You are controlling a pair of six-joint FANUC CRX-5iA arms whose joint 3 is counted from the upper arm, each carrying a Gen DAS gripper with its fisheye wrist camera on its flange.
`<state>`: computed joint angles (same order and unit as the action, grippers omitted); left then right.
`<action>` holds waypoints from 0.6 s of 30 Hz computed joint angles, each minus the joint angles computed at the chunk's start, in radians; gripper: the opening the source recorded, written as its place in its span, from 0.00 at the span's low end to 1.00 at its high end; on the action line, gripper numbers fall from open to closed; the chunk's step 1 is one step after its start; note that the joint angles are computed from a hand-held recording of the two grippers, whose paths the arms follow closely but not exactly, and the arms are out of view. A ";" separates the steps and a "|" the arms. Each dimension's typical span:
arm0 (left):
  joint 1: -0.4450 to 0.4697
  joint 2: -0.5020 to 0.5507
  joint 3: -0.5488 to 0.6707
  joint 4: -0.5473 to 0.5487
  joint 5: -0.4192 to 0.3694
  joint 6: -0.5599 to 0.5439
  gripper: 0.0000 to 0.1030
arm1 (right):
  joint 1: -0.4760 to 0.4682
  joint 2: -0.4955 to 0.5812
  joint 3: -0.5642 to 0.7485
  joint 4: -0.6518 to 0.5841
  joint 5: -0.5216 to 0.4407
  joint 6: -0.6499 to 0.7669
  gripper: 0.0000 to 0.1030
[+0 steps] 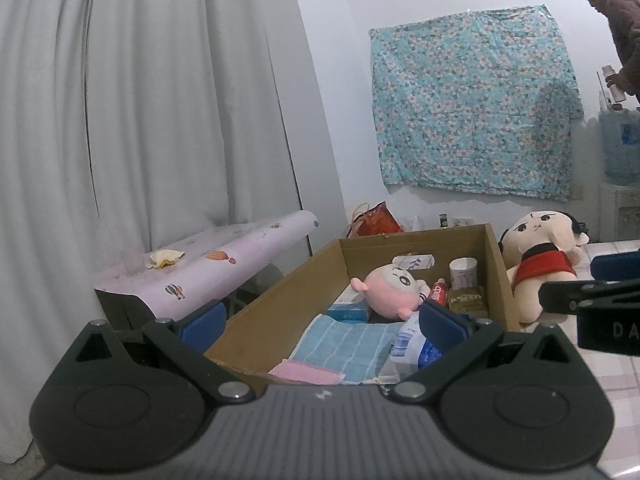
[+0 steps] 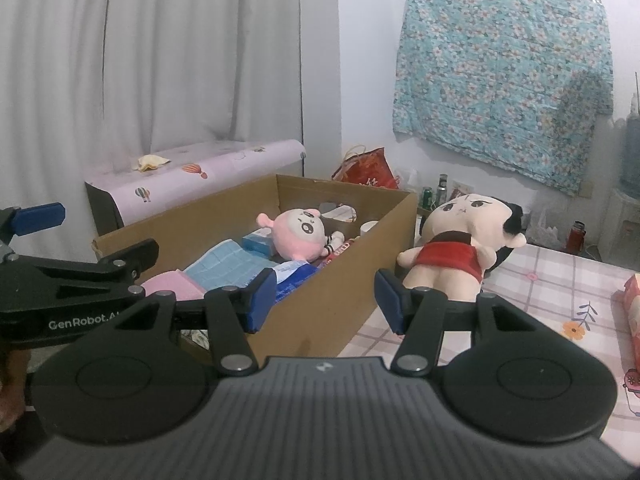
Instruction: Organize soft objects
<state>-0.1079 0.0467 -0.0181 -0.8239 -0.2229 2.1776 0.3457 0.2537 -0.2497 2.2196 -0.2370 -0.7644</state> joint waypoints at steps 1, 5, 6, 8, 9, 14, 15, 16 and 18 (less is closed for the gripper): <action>-0.005 0.001 0.003 -0.014 -0.008 0.012 1.00 | 0.001 0.001 0.000 -0.005 -0.001 0.004 0.53; -0.017 0.001 0.013 -0.052 -0.034 0.046 1.00 | 0.015 0.002 -0.005 -0.061 -0.015 0.053 0.54; -0.012 0.001 0.012 -0.042 -0.030 0.038 1.00 | 0.020 0.003 -0.006 -0.077 -0.021 0.066 0.54; 0.000 -0.001 0.007 -0.015 -0.018 0.020 1.00 | 0.017 -0.002 -0.011 -0.071 -0.018 0.059 0.54; -0.006 0.000 0.011 -0.036 -0.025 0.040 1.00 | 0.016 -0.002 -0.011 -0.069 -0.019 0.057 0.54; -0.034 0.007 0.030 -0.123 -0.062 0.110 1.00 | 0.022 -0.003 -0.015 -0.091 -0.024 0.083 0.54; -0.031 0.008 0.030 -0.112 -0.058 0.099 1.00 | 0.023 -0.004 -0.016 -0.092 -0.027 0.085 0.55; -0.032 0.007 0.029 -0.113 -0.059 0.102 1.00 | 0.022 -0.007 -0.020 -0.092 -0.025 0.086 0.55; -0.035 0.009 0.032 -0.118 -0.063 0.106 1.00 | 0.022 -0.008 -0.021 -0.091 -0.026 0.086 0.55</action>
<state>-0.1432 0.0560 0.0138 -0.9415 -0.2863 2.2840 0.3677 0.2459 -0.2707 2.1286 -0.2633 -0.6782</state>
